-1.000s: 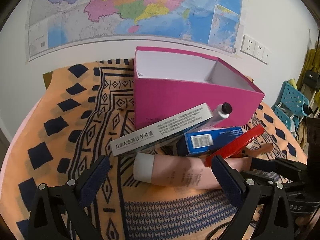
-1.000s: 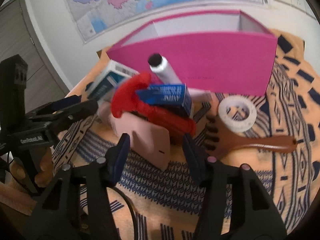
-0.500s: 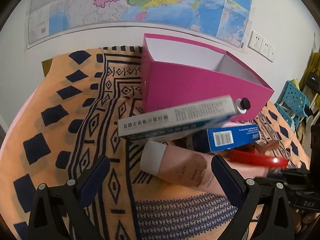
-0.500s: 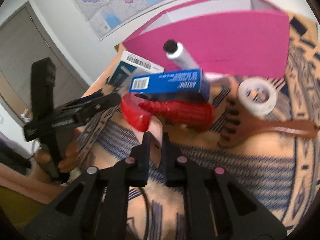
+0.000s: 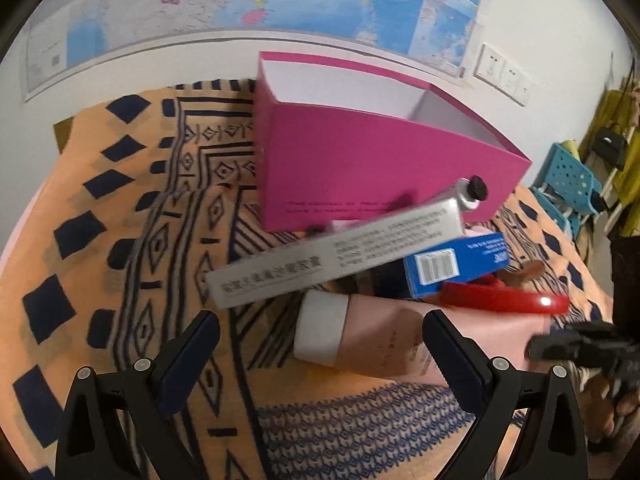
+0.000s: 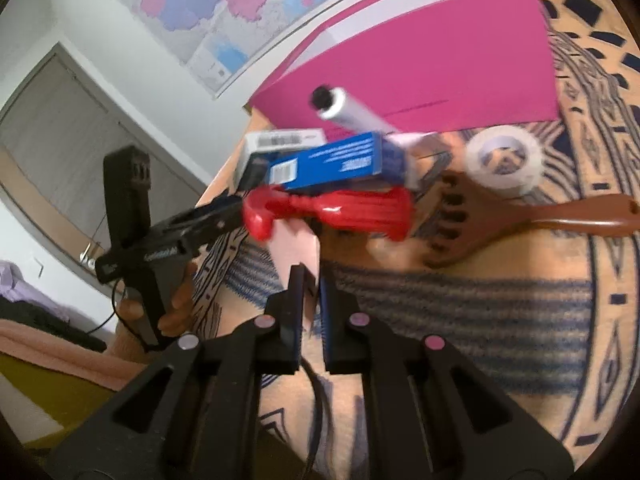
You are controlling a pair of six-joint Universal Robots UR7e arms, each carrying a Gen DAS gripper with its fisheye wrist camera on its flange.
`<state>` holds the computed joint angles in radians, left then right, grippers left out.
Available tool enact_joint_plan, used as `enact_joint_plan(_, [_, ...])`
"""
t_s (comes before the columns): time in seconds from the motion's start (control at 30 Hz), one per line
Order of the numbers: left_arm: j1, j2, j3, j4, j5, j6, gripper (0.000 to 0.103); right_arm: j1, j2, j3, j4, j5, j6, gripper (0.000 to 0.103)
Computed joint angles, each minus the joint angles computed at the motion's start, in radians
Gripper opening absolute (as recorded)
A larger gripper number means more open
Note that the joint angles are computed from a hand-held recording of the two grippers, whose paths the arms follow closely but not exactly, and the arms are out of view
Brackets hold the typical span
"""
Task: Organize rigid objects
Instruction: 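Reach the right gripper down to the pink lotion tube and grasp it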
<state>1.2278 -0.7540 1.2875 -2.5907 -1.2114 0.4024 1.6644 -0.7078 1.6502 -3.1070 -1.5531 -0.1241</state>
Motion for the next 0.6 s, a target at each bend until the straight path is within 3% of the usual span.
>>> enact_joint_plan(0.3, [0.006, 0.015, -0.022, 0.109, -0.068, 0.027, 0.101, -0.018, -0.018, 0.030, -0.048, -0.058, 0.026, 0.011])
enact_joint_plan(0.4, [0.007, 0.023, -0.040, 0.143, -0.095, 0.026, 0.092, -0.007, -0.004, 0.014, -0.054, -0.117, 0.025, 0.010])
enact_joint_plan(0.5, [0.006, 0.026, -0.048, 0.169, -0.119, 0.032, 0.085, -0.010, -0.003, 0.014, -0.059, -0.120, 0.036, 0.010])
enact_joint_plan(0.6, [-0.005, 0.016, -0.017, 0.142, -0.099, 0.044, 0.084, -0.004, -0.003, 0.019, -0.067, -0.143, 0.028, 0.010])
